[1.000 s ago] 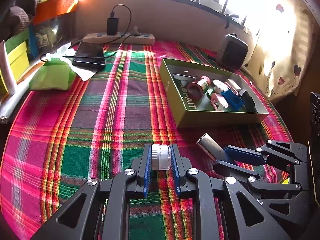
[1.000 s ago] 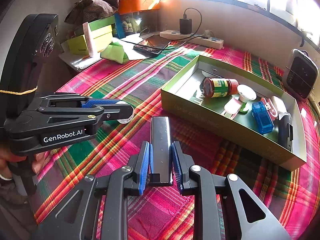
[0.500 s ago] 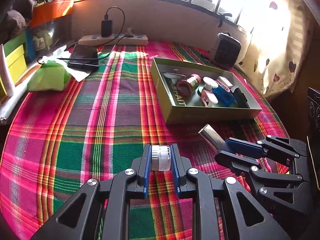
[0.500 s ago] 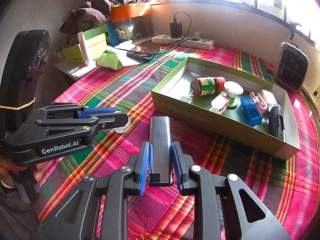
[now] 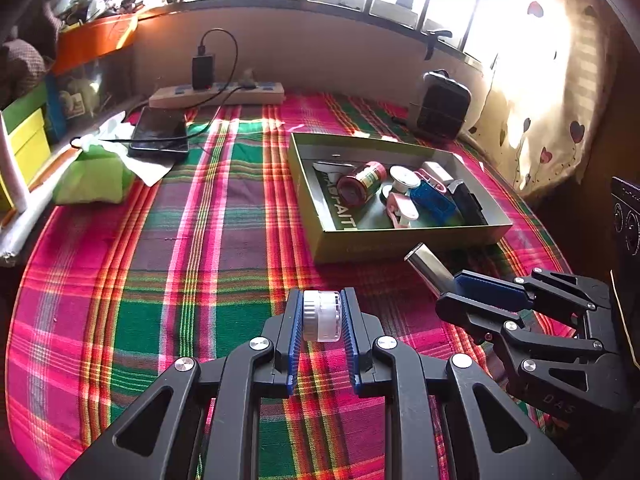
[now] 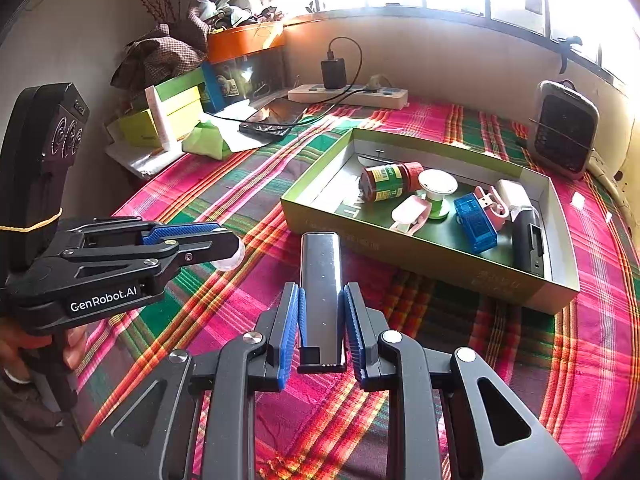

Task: Organize rigid objects
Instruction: 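Carry the white cap and grey bar over the green box lid with both grippers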

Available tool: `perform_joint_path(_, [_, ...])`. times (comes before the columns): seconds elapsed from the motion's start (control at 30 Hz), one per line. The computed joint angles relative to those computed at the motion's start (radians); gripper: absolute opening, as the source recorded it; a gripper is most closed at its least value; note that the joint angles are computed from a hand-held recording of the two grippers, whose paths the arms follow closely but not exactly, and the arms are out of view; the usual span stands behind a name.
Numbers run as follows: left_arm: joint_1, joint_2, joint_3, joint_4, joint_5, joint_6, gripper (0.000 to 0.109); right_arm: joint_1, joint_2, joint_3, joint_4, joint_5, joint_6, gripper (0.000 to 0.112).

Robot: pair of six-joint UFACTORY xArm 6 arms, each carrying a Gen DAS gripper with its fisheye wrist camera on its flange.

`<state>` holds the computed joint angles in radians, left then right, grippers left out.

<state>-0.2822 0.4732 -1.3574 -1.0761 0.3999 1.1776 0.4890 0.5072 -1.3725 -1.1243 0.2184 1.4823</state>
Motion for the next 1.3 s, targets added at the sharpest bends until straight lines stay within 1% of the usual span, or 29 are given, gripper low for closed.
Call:
perform_joint_path(0.23, [-0.016, 0.0, -0.017, -0.003, -0.01, 0.005, 0.018, -0.012, -0.037, 0.028, -0.052, 0.02, 0.061, 0.025])
perform_joint_path(0.47, [-0.031, 0.023, -0.076, 0.004, -0.006, 0.002, 0.018, -0.034, -0.066, 0.045, -0.084, 0.038, 0.102, 0.025])
perform_joint_path(0.8, [-0.04, 0.09, -0.189, 0.046, 0.031, -0.05, 0.018, -0.07, -0.081, 0.048, -0.089, 0.059, 0.112, 0.025])
perform_joint_path(1.03, [-0.042, 0.157, -0.287, 0.099, 0.057, -0.119, 0.018, -0.095, -0.067, 0.031, -0.062, 0.066, 0.091, 0.025])
perform_joint_path(1.3, [-0.047, 0.235, -0.389, 0.172, 0.082, -0.208, 0.018, -0.122, -0.033, -0.004, 0.016, 0.084, 0.019, 0.025])
